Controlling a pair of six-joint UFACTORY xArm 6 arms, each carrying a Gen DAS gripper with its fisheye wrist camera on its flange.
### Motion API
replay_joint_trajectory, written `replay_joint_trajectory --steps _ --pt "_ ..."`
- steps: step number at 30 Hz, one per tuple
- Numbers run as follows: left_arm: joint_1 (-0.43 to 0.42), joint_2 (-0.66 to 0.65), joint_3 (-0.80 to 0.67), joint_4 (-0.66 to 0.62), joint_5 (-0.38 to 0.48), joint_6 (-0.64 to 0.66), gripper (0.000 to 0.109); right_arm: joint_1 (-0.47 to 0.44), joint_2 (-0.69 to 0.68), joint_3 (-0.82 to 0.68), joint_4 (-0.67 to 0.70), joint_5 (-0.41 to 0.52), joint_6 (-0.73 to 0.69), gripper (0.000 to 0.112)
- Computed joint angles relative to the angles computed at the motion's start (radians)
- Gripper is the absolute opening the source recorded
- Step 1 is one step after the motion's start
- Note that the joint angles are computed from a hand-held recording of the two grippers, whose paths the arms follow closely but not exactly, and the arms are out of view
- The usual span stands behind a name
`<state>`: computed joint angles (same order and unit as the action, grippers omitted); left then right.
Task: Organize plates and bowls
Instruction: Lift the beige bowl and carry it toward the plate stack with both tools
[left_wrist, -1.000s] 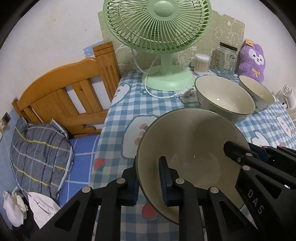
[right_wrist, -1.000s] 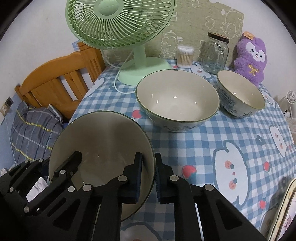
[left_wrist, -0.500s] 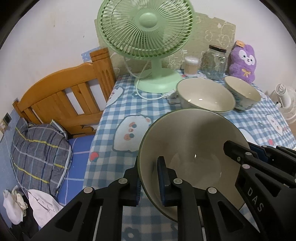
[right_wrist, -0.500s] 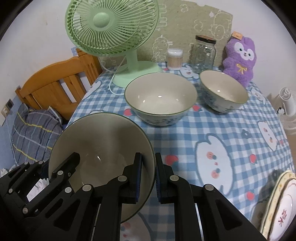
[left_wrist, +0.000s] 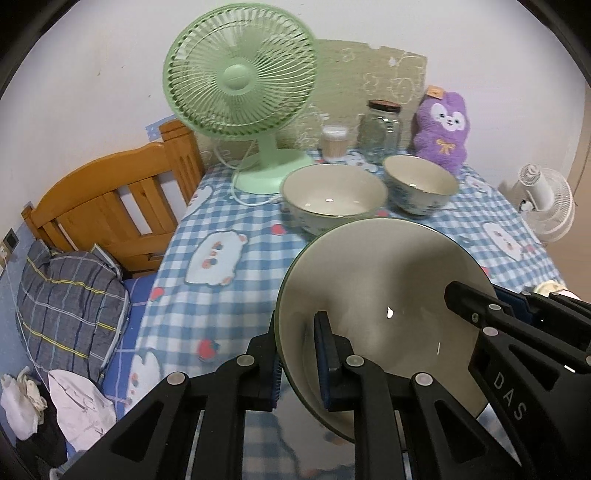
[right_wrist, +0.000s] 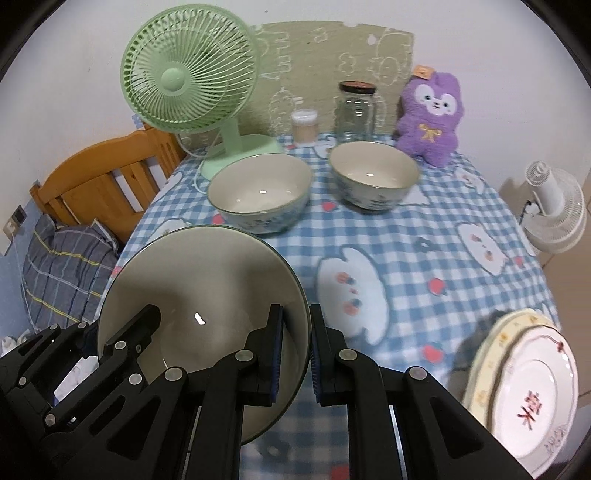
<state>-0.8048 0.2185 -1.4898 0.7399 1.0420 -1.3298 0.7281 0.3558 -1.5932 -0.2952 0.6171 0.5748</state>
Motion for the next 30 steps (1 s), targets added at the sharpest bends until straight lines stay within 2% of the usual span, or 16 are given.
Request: replay_joint_trajectory --steps 14,25,30 --pt "-0.124 0.101 -0.139 -0.016 0.088 -0.064 0.013 -0.054 -0.246 0.334 -0.007 -0.088 -0.013 0.016" --pt "-0.172 0.153 -0.174 -0.035 0.095 -0.108 0.013 -0.073 -0.328 0.475 -0.023 -0.128 0.0 0.016" --pt "-0.177 0.162 -0.168 -0.056 0.088 -0.111 0.013 -0.078 -0.333 0.5 0.015 -0.128 -0.028 0.016"
